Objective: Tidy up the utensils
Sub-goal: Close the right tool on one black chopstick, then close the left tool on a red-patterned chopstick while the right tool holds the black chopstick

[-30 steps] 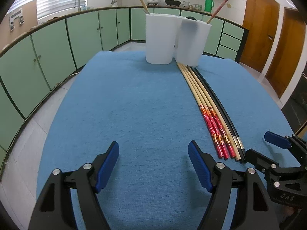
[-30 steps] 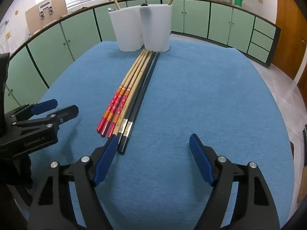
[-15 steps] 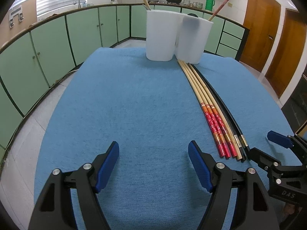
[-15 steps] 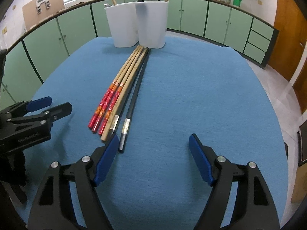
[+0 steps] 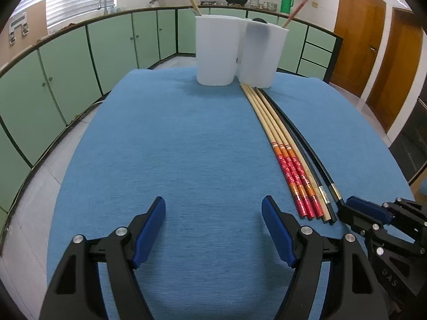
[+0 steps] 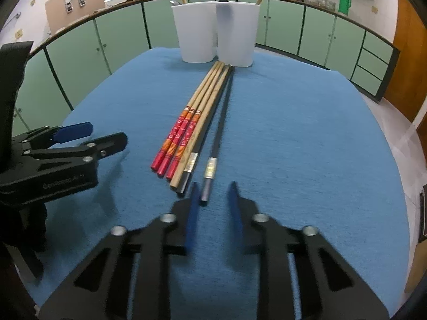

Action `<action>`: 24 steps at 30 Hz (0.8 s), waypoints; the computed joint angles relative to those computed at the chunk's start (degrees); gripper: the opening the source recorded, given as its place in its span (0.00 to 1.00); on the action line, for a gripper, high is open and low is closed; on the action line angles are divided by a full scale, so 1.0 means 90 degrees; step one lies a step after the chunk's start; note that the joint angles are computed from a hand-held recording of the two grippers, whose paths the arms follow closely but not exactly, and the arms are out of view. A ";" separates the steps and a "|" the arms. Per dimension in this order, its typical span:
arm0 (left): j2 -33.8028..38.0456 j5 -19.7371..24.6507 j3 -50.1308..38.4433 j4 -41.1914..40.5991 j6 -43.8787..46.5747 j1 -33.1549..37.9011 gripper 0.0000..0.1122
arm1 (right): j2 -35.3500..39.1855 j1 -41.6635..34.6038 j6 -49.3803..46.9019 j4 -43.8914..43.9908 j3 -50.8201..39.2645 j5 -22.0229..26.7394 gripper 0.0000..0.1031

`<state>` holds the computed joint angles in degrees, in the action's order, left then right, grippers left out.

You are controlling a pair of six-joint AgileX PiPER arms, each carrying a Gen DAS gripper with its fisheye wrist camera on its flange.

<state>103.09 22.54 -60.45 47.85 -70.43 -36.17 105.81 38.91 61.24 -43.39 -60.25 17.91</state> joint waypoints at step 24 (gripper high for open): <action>0.0510 0.0450 -0.0706 -0.0549 0.0482 -0.0568 0.65 | -0.0273 -0.0499 0.0930 -0.0728 0.0516 -0.0257 0.06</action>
